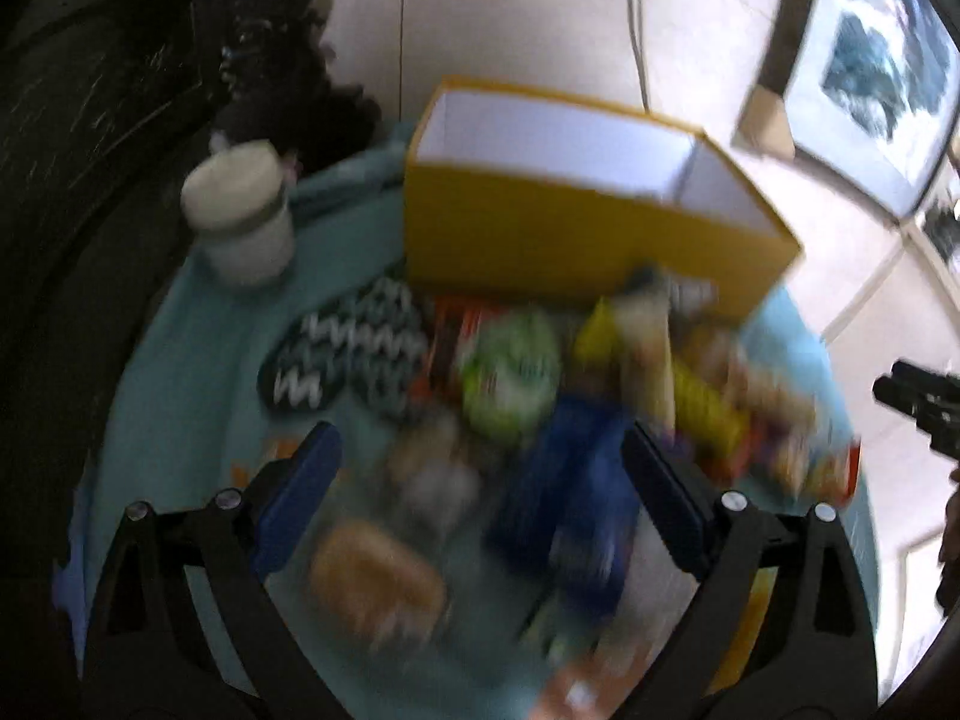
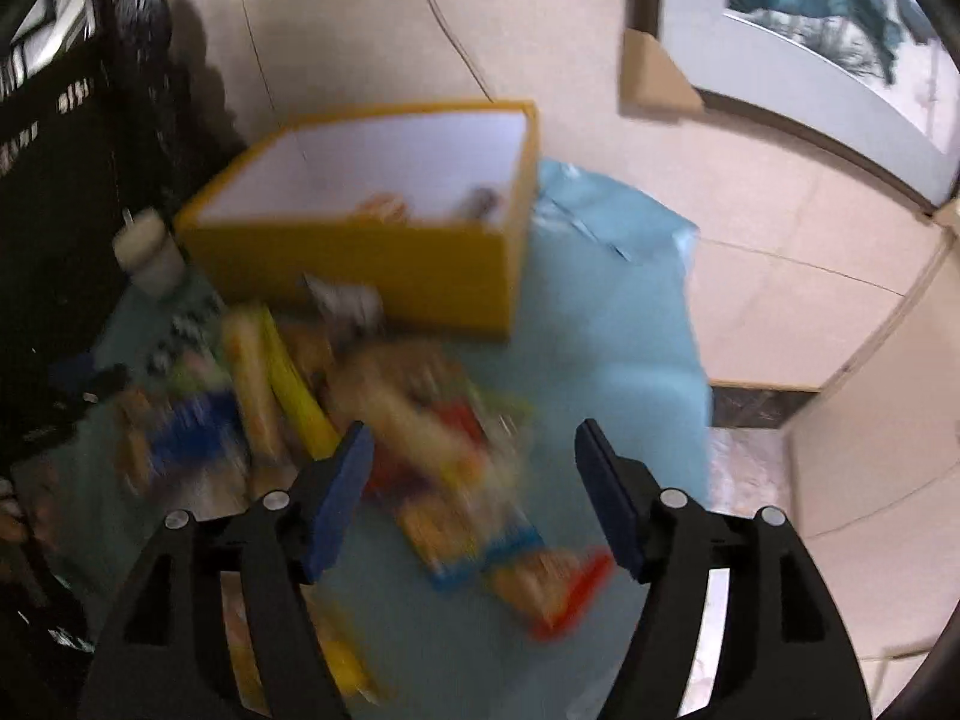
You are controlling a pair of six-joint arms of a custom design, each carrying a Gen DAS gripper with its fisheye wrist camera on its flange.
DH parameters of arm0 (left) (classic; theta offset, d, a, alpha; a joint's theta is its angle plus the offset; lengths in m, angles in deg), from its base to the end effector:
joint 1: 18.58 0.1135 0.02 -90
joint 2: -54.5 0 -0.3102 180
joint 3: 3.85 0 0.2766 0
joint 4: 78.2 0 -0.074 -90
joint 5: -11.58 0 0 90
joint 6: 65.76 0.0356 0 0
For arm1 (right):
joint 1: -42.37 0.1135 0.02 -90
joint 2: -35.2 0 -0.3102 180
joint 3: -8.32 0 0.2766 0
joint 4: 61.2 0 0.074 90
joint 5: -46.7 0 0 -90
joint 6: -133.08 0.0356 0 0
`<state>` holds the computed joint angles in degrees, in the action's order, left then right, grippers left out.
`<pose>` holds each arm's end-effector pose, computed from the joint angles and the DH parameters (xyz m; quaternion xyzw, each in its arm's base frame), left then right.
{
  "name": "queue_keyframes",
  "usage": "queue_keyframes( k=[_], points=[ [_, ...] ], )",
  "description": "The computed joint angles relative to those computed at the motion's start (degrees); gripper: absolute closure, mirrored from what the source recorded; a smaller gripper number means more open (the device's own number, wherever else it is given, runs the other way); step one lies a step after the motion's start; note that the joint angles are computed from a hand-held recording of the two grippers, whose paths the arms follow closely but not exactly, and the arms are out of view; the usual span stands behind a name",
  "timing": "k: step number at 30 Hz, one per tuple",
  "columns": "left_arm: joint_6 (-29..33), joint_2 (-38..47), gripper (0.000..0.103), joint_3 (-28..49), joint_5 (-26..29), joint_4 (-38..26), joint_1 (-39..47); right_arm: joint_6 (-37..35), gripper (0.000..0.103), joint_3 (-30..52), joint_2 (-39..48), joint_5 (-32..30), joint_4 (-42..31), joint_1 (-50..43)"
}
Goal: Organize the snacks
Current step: 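Open both grippers to drop the snacks into the yellow box, then grasp the red-and-white chip bag with the right gripper while the left approaches the bread roll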
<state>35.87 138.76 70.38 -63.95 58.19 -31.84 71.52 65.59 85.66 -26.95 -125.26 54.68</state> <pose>0.3149 -0.0834 0.2866 0.2415 0.9119 -0.1240 0.3078 0.1542 0.0234 0.2946 0.1729 0.9347 -0.0307 0.3091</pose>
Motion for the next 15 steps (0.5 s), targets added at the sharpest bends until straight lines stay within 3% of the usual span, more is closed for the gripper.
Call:
queue_keyframes(
  k=[5, 15],
  points=[
    [5.8, -3.7, 0.007, -7.3, 1.5, -2.1, 6.3, 2.9, 0.031, -7.5, -5.3, -0.8, -3.3, -1.8],
    [8.3, -2.5, 0.007, -12.9, -1.0, 3.6, 7.8, -0.4, 0.031, -13.6, 0.5, -4.3, 6.4, -5.4]
  ],
)
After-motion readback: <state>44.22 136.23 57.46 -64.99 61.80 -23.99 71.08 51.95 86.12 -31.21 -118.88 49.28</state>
